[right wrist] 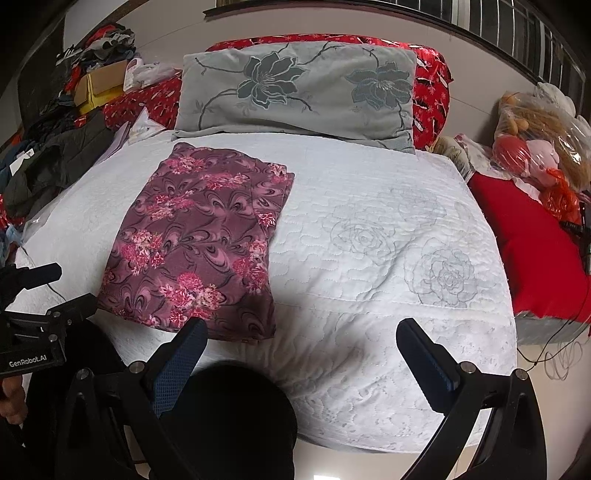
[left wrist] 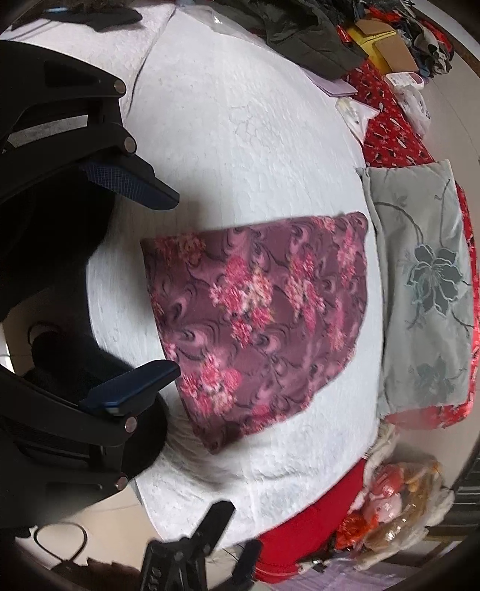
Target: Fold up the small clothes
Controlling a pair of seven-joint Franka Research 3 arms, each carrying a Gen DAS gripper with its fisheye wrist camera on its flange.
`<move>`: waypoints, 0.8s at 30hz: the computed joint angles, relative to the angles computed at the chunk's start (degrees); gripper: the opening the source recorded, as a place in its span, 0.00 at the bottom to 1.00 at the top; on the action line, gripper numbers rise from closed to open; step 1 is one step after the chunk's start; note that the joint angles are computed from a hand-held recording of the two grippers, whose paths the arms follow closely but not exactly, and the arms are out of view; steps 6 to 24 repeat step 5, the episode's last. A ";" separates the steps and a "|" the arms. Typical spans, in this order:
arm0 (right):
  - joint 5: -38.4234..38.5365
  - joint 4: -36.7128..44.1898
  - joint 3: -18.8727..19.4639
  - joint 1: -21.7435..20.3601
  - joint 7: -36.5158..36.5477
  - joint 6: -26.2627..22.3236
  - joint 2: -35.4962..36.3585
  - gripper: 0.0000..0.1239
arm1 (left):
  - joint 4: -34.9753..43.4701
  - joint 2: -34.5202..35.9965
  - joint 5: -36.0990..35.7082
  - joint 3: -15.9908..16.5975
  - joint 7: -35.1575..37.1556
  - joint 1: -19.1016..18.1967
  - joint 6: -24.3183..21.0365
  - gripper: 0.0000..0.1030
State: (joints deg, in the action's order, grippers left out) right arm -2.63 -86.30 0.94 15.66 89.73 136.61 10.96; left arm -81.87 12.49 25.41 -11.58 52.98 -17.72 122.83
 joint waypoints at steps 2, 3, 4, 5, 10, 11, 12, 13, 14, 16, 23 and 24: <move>0.25 0.02 -0.03 -0.06 0.18 -0.01 0.12 0.83 | 0.66 0.36 -0.29 -0.13 -0.06 -0.14 0.06 0.82; 0.29 0.02 -0.06 -0.06 0.39 -0.02 0.16 0.83 | 1.37 0.75 -0.30 -0.17 0.09 -0.30 -0.44 0.82; 0.28 0.01 -0.10 -0.05 0.60 -0.06 0.16 0.83 | 1.85 1.02 -0.25 -0.16 0.13 -0.45 -0.83 0.82; 0.25 -0.05 -0.15 -0.08 0.79 -0.01 0.15 0.83 | 2.22 1.24 -0.25 -0.14 0.22 -0.57 -1.13 0.82; 0.25 -0.05 -0.15 -0.08 0.79 -0.01 0.15 0.83 | 2.22 1.24 -0.25 -0.14 0.22 -0.57 -1.13 0.82; 0.25 -0.05 -0.15 -0.08 0.79 -0.01 0.15 0.83 | 2.22 1.24 -0.25 -0.14 0.22 -0.57 -1.13 0.82; 0.25 -0.05 -0.15 -0.08 0.79 -0.01 0.15 0.83 | 2.22 1.24 -0.25 -0.14 0.22 -0.57 -1.13 0.82; 0.25 -0.05 -0.15 -0.08 0.79 -0.01 0.15 0.83 | 2.22 1.24 -0.25 -0.14 0.22 -0.57 -1.13 0.82; 0.25 -0.05 -0.15 -0.08 0.79 -0.01 0.15 0.83 | 2.22 1.24 -0.25 -0.14 0.22 -0.57 -1.13 0.82; 0.25 -0.05 -0.15 -0.08 0.79 -0.01 0.15 0.83 | 2.22 1.24 -0.25 -0.14 0.22 -0.57 -1.13 0.82; 0.25 -0.05 -0.15 -0.08 0.79 -0.01 0.15 0.83 | 2.22 1.24 -0.25 -0.14 0.22 -0.57 -1.13 0.82; 0.25 -0.05 -0.15 -0.08 0.79 -0.01 0.15 0.83 | 2.22 1.24 -0.25 -0.14 0.22 -0.57 -1.13 0.82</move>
